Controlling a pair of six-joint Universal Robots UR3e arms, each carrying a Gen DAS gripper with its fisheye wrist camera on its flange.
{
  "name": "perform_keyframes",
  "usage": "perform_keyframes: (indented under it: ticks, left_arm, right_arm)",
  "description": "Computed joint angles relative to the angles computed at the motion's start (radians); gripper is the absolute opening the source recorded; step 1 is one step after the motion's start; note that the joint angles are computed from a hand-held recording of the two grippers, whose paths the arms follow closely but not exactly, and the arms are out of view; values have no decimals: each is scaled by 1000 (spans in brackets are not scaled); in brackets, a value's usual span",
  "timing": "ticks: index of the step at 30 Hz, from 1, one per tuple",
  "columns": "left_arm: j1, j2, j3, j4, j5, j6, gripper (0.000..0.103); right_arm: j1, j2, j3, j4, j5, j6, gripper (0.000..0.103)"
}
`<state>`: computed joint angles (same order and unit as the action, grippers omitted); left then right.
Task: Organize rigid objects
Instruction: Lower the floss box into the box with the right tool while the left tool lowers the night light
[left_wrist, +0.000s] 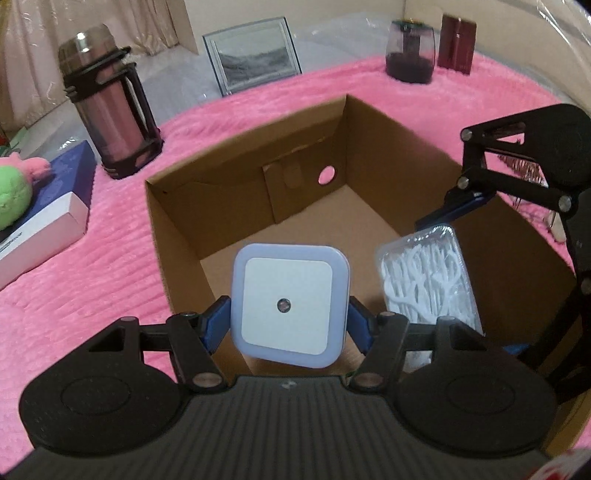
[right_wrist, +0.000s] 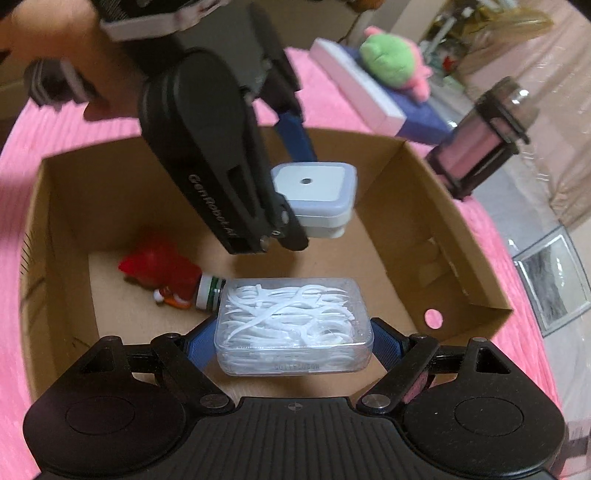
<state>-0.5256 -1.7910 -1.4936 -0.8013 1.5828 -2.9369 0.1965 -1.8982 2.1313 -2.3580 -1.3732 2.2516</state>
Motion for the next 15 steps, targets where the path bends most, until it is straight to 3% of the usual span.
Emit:
perform_keyframes:
  ticks: [9,15]
  left_arm:
    - [-25,-118,152,-120,35,27,62]
    - [-44,-143,172,-131,70,90,62]
  right_arm:
    - [81,123,-89,49,-108,3,82]
    - [94,175,-142,96,-139,-1,82]
